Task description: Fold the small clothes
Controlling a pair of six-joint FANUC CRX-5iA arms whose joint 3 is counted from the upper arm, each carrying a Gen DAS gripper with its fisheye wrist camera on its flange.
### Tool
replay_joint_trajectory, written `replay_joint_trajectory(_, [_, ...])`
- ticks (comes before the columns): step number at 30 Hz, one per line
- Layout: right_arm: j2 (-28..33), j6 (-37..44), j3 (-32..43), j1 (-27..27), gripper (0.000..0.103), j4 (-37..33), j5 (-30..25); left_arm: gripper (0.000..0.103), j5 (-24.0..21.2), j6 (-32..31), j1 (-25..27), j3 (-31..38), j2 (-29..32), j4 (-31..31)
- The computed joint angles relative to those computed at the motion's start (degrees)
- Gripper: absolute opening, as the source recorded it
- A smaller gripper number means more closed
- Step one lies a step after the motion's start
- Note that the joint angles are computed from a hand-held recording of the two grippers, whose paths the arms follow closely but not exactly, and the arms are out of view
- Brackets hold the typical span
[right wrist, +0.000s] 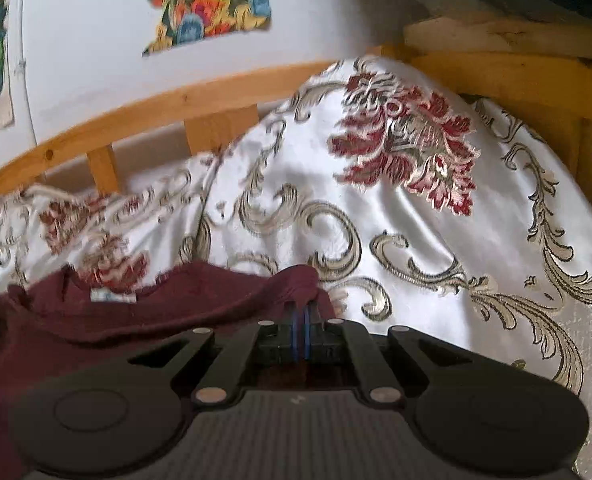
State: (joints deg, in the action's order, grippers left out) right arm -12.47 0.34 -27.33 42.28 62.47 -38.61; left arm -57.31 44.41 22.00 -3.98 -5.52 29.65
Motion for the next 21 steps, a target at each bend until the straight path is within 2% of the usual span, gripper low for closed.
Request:
replay_joint_trajectory(3, [-0.2,-1.7,-0.7,-0.2,0.005,3.1,0.1,0.024,2.5,1.6,-2.5,1.0,0.5,-4.3])
replay_joint_trajectory(6, [-0.1,-4.3,-1.5,-0.2,0.005,7.0,-0.7,0.03,5.0,6.2,-4.1,3.1,2.5,-7.6])
replay_joint_trajectory(8, [0.1,-4.7,-1.7,-0.2,0.005,8.3,-1.3,0.03,4.9,13.4,-5.8,7.1,5.0,-14.6])
replay_joint_trajectory(10, [0.8,-1.2,-0.9,0.1,0.006,5.7,-1.6,0.031,2.9,19.0,-7.0,10.5,6.9,-19.8])
replay_joint_trajectory(13, [1.1,1.8,-1.0,0.3,0.023,4.5,-0.8,0.034,1.8,22.4,-6.9,11.8,8.0,-20.6])
replay_joint_trajectory(14, [1.2,2.5,-1.2,0.4,0.035,5.1,-0.6,0.037,1.9,23.5,-6.8,11.6,7.6,-20.7])
replay_joint_trajectory(15, [1.2,3.7,-1.3,0.6,0.048,5.7,-0.3,0.044,2.1,24.2,-6.7,11.2,7.2,-21.0])
replay_joint_trajectory(18, [1.2,4.9,-1.9,1.2,0.071,9.7,0.6,0.061,4.1,23.2,-6.4,8.7,4.5,-20.5])
replay_joint_trajectory(19, [1.4,5.7,-1.9,1.5,0.074,10.5,0.7,0.065,5.2,21.7,-5.9,6.9,3.2,-18.8])
replay_joint_trajectory(21, [1.6,8.6,-1.6,1.9,0.087,10.8,1.7,0.082,8.0,16.7,-4.8,2.3,0.0,-12.8])
